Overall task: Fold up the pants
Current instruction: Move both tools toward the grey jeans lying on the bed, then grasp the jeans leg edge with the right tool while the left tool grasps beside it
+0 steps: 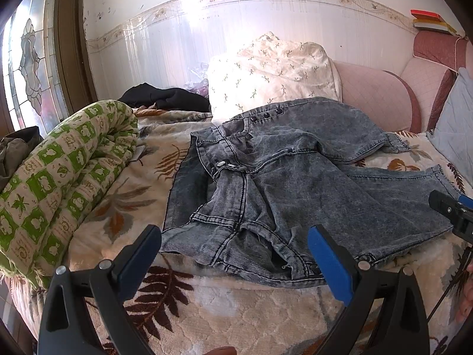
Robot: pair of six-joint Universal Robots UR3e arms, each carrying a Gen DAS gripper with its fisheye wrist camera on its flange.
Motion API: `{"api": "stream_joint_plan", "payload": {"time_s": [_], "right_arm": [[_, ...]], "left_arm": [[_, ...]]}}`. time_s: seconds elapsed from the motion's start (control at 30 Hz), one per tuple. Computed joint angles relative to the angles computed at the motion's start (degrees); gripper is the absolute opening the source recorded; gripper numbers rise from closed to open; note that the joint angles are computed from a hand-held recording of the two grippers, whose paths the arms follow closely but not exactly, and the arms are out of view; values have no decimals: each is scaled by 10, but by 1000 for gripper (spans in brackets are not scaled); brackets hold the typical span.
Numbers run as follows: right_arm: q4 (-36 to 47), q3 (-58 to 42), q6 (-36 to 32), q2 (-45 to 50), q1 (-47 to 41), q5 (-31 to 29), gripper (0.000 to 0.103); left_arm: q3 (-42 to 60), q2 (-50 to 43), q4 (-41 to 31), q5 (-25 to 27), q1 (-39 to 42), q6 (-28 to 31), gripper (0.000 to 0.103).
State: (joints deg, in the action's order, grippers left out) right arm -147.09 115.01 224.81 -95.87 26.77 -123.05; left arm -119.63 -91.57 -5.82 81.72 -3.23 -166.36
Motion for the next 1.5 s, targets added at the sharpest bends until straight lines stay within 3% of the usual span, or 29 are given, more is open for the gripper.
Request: {"api": "stream_joint_plan", "payload": {"time_s": [0.17,0.33,0.5,0.77,0.93,1.03,1.13,1.33,1.5], "right_arm": [[-1,6,-1,-1,0,-6,103],[-17,43,-10,-31,-23,-12,103],[-53,120,-7,-110,-93,37,103],[-61,215,-30,-241,-257,189,103],[-51,237,-32,-272,-294,222,103],[-45,241,-33,-276,-307,246,103],[-49,232,-28,-248,-287,232,103],[-60,212,-32,-199,-248,184,103],[-56,218,-75,-242,-307,234,103]], "left_arm": [[3,-2,-12,-15,13,10,100],[18,-42,3,2,13,12,100],[54,-106,34,30,-2,0,100],[117,-172,43,37,2,-4,100],[168,-194,18,44,19,-40,100],[223,-238,41,81,11,-53,100],[288,-285,45,115,3,-56,100],[317,-271,-40,49,38,-80,100],[328,-279,-53,51,40,-79,100]]}}
